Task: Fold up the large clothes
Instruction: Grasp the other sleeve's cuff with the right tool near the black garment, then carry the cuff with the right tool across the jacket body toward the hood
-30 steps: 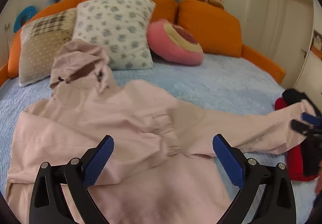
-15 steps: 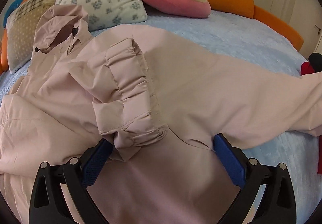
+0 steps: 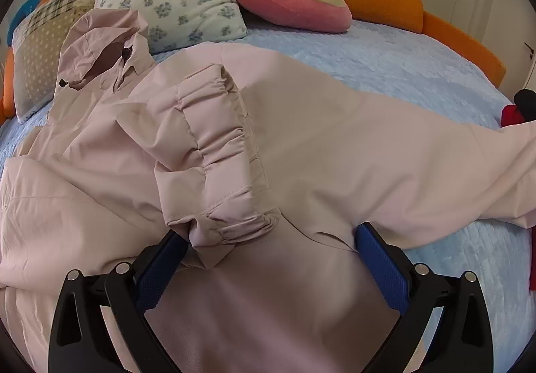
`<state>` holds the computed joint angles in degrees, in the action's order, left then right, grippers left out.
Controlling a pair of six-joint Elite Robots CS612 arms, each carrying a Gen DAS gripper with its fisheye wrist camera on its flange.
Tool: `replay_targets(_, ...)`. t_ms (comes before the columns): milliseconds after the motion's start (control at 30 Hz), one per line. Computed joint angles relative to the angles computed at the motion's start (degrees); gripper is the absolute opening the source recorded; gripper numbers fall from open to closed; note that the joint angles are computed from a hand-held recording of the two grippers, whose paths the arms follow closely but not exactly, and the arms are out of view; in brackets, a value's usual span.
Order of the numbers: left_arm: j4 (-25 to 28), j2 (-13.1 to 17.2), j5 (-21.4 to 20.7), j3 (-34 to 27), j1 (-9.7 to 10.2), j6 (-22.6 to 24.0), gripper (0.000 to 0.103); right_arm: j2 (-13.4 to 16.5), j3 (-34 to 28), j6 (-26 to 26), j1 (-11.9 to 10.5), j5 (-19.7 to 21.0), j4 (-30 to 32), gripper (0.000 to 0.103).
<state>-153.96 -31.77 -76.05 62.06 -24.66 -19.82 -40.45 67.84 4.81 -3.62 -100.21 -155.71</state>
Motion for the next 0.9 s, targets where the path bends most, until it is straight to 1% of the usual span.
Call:
replay_targets(133, -0.23, 0.03, -0.04, 0.01, 0.03, 0.11, 0.101, 0.71, -0.45, 0.43, -0.29, 2.78, 1.93, 0.077)
replay_targets(167, -0.31, 0.03, -0.06, 0.05, 0.03, 0.08, 0.101, 0.85, -0.45, 0.77, -0.34, 3.68, 2.02, 0.071)
replay_targets(200, -0.43, 0.03, 0.02, 0.09, 0.00, 0.10, 0.101, 0.94, -0.46, 1.09, -0.48, 5.36, 2.20, 0.052)
replay_targets(233, -0.58, 0.04, 0.11, 0.13, -0.02, 0.13, 0.101, 1.23, -0.90, 1.71, -0.39, 5.33, 2.81, 0.048)
replay_targets(300, -0.95, 0.01, 0.23, 0.30, -0.06, 0.13, 0.101, 1.22, -0.82, 2.14, -0.12, 5.55, 1.79, 0.042)
replay_targets(367, -1.34, -0.03, 0.32, 0.48, -0.10, 0.12, 0.101, 1.08, -0.92, 2.55, 0.11, 6.71, 1.06, 0.040)
replay_targets(433, -1.96, -0.16, 0.29, 0.80, -0.11, 0.14, 0.101, 0.89, -1.39, 3.12, 0.34, 9.59, 0.46, 0.038)
replay_targets(500, -3.00, -0.48, 0.48, 1.42, -0.18, 0.01, 0.101, 0.80, -2.38, 2.63, 1.01, 10.98, 0.14, 0.038)
replay_targets(567, -4.22, -1.04, 0.73, 2.41, -0.39, 0.35, 0.101, 0.79, -4.05, 1.91, 2.14, 12.40, -0.23, 0.038)
replay_targets(667, -6.12, -2.11, -1.45, 4.30, -0.37, 0.31, 0.101, 1.23, -7.44, 0.95, 3.98, 13.55, -0.23, 0.037)
replay_targets(733, -6.61, -2.63, -2.77, 5.30, -0.35, 0.13, 0.101, 2.07, -11.07, -0.72, 5.68, 13.73, 0.46, 0.037)
replay_targets(767, -7.31, -2.91, -2.43, 6.00, -0.54, 1.06, 0.101, 2.45, -12.64, -1.49, 6.42, 13.57, 0.90, 0.037)
replay_targets(833, -8.28, -3.15, -0.07, 6.89, -1.20, 3.85, 0.101, 3.39, -16.28, -3.42, 8.29, 13.80, 1.73, 0.037)
replay_targets(900, -10.67, -3.24, 3.04, 7.86, -2.13, 8.10, 0.100, 4.55, -19.81, -5.24, 10.10, 13.67, 2.39, 0.036)
